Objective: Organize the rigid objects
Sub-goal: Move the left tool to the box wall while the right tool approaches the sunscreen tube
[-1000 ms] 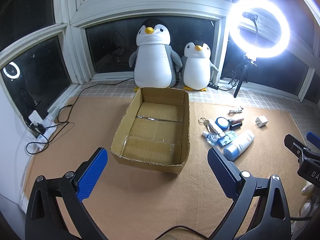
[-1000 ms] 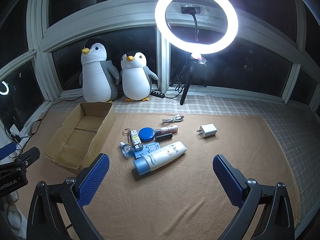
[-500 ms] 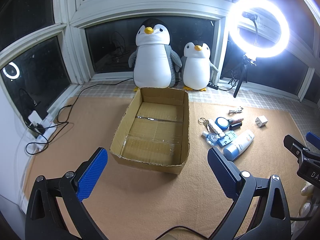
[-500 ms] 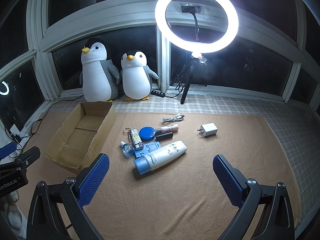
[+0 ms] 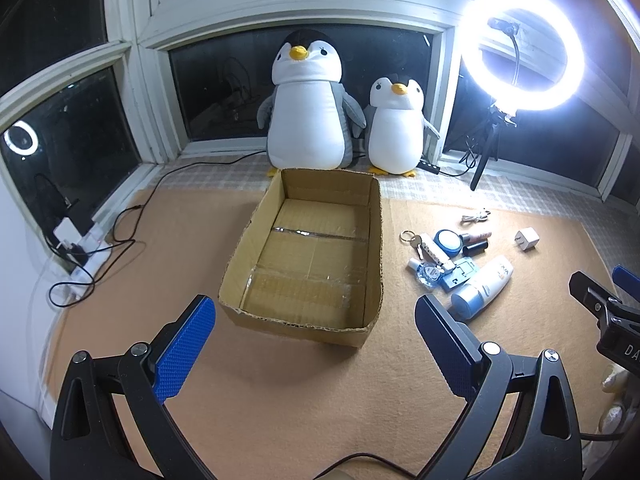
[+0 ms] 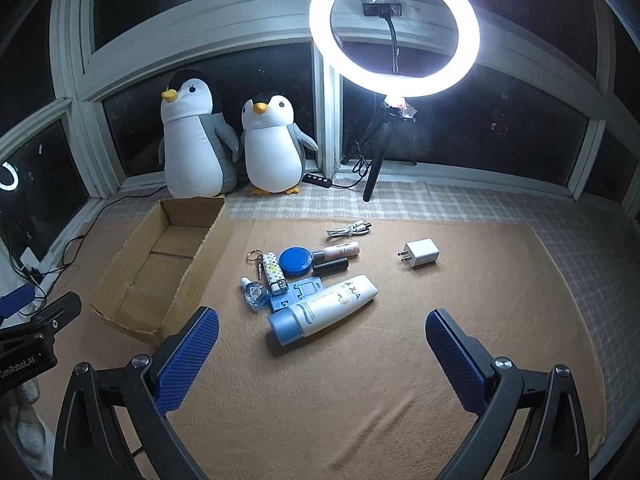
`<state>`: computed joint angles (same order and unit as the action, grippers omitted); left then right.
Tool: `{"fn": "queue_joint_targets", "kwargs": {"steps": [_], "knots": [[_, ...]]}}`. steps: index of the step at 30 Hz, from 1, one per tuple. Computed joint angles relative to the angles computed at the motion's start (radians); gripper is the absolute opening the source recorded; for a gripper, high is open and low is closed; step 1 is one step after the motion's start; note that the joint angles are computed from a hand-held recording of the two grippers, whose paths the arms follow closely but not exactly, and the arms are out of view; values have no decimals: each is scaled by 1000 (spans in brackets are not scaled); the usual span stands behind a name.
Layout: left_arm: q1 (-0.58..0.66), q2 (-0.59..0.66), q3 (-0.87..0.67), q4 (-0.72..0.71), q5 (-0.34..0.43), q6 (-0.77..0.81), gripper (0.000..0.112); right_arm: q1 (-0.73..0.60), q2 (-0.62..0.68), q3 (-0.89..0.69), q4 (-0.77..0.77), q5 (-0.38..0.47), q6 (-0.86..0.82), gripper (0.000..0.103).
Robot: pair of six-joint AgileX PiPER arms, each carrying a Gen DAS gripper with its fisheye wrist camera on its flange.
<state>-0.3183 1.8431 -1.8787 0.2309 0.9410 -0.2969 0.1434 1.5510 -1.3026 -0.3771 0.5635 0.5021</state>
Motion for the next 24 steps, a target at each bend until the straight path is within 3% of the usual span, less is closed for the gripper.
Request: {"fn": "queue_joint_targets", "kwargs": {"steps": [14, 24], "knots": [[111, 74, -26, 6, 2, 11, 99, -78, 42, 0, 152, -46, -115, 102], [197, 248, -176, -11, 64, 10, 84, -152, 98, -23, 299, -48, -247, 102]]}}
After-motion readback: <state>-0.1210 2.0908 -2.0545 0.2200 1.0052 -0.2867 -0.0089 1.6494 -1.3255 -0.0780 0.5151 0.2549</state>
